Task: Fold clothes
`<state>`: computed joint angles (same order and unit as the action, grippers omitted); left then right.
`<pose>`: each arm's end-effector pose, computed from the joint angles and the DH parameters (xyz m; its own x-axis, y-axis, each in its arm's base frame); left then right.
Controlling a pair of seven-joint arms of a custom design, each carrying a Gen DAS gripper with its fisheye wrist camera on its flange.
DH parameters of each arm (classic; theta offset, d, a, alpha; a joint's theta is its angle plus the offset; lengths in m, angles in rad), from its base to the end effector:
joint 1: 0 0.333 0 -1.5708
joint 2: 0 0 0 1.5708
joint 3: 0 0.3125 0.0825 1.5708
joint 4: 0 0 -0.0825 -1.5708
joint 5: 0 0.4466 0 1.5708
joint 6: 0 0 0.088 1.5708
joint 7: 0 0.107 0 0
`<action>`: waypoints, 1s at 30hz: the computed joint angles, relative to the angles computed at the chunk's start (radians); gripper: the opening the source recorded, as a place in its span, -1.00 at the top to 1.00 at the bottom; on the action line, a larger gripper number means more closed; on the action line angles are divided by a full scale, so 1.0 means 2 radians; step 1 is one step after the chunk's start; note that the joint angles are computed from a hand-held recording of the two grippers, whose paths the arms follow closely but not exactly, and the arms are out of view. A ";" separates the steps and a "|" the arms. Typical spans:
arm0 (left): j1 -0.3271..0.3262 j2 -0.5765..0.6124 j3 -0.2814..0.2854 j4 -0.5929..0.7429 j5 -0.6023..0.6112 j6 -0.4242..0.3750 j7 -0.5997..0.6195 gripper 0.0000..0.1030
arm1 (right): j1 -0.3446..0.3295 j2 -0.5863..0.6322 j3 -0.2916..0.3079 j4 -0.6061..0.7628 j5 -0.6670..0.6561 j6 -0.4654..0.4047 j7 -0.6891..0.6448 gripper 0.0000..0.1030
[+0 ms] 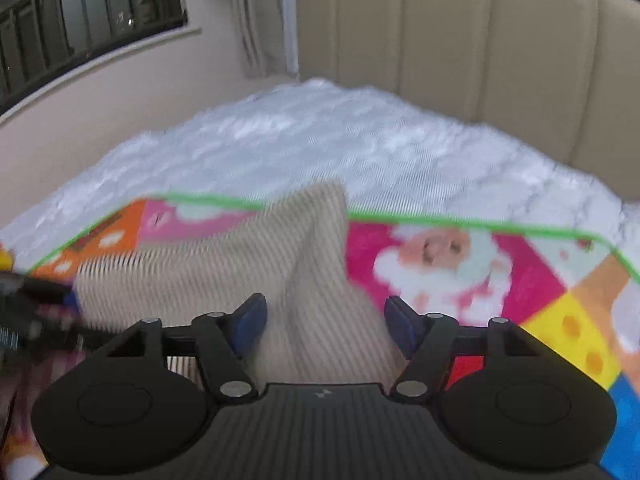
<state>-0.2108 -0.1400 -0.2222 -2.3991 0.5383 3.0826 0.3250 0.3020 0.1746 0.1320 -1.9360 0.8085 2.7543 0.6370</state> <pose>0.4964 -0.2769 0.4137 0.0921 -0.8931 0.4403 -0.7174 -0.3661 -0.5927 0.6390 0.2596 0.4243 0.6722 -0.7328 -0.1054 -0.5641 -0.4148 -0.7140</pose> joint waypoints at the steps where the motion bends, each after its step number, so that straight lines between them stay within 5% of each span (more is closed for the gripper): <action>1: 0.002 -0.001 -0.002 0.000 0.004 -0.001 -0.004 -0.68 | 0.001 -0.006 -0.003 -0.007 -0.005 -0.007 0.020 -0.05; 5: 0.007 -0.004 -0.005 0.000 0.013 -0.007 -0.016 -0.68 | 0.000 -0.047 -0.009 -0.035 -0.011 -0.070 0.067 0.03; 8: 0.023 -0.017 -0.018 -0.001 0.046 -0.033 -0.049 -0.72 | 0.002 -0.093 -0.012 -0.072 0.001 -0.106 0.029 0.06; 13: 0.004 -0.045 0.001 -0.020 0.009 -0.052 -0.046 -0.73 | 0.013 -0.102 -0.022 -0.086 0.092 -0.053 -0.029 -0.11; 16: -0.046 -0.073 0.039 -0.052 -0.050 -0.003 0.010 -0.89 | 0.008 -0.064 -0.025 -0.051 0.112 -0.041 -0.013 -0.25; 17: -0.074 -0.071 0.060 -0.054 -0.072 0.012 0.039 -0.90 | 0.005 -0.056 -0.024 -0.041 0.112 -0.051 -0.008 -0.13; 18: -0.103 -0.068 0.083 -0.055 -0.093 0.022 0.069 -0.92 | 0.002 -0.050 -0.022 -0.032 0.116 -0.064 -0.008 0.39; 19: -0.116 -0.061 0.089 -0.046 -0.102 0.013 0.088 -0.92 | -0.001 -0.043 -0.021 -0.024 0.120 -0.077 -0.007 0.67; 20: -0.111 -0.053 0.079 -0.035 -0.103 -0.009 0.096 -0.91 | -0.003 -0.045 -0.016 -0.020 0.143 -0.079 -0.037 0.75; 24: -0.071 -0.040 0.035 -0.018 -0.093 -0.059 0.095 -0.71 | 0.002 -0.038 -0.004 0.003 0.205 -0.067 -0.129 0.78; 27: -0.038 -0.043 0.014 -0.024 -0.078 -0.047 0.061 -0.65 | 0.018 0.016 -0.003 0.040 0.116 -0.024 -0.063 0.78; 30: -0.040 -0.035 0.021 -0.024 -0.090 -0.046 0.069 -0.65 | 0.017 0.053 0.004 0.058 0.069 -0.001 -0.026 0.75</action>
<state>-0.2902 -0.2104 -0.1811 -2.4462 0.3576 2.9899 0.4633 0.3364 0.2811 0.1390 -1.8191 0.9455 2.7521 0.5858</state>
